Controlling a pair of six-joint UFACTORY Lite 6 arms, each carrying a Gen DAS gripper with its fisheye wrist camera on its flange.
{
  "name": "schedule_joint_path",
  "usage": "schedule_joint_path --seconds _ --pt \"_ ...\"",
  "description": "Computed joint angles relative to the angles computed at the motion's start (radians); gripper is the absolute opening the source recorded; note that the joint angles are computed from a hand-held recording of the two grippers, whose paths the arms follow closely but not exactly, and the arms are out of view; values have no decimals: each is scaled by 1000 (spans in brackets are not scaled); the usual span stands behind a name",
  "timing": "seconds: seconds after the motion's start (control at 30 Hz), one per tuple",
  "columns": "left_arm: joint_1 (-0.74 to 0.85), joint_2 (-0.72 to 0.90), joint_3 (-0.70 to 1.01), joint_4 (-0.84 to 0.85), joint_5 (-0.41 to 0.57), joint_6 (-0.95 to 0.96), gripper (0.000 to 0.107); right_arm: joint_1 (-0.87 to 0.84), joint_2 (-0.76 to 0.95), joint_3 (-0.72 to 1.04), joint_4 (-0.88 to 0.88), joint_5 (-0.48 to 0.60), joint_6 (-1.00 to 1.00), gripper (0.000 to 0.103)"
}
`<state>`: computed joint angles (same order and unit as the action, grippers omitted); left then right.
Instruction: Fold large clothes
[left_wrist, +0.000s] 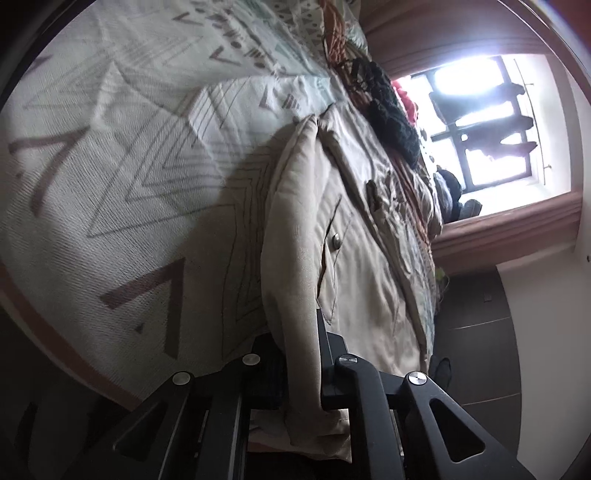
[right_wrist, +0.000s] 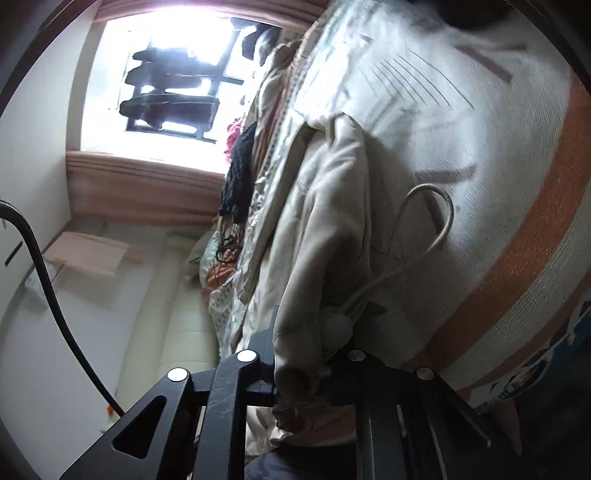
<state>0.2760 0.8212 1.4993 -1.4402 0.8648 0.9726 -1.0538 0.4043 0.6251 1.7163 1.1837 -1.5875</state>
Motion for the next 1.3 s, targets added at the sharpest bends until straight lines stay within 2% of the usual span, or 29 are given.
schedule_joint_path --seconds 0.43,0.73,0.93,1.13,1.3 --pt "127 -279 -146 -16 173 -10 8 -60 -482 -97 -101 117 240 11" --pt "233 -513 -248 11 302 -39 8 -178 -792 -130 -170 293 412 11" --pt "321 -606 -289 23 401 -60 8 -266 -915 -134 -197 396 489 11" --pt "401 -685 -318 28 491 -66 8 -402 -1018 -129 -224 550 546 11" --pt "440 -726 -324 32 529 -69 8 -507 -1061 -111 -245 661 561 11"
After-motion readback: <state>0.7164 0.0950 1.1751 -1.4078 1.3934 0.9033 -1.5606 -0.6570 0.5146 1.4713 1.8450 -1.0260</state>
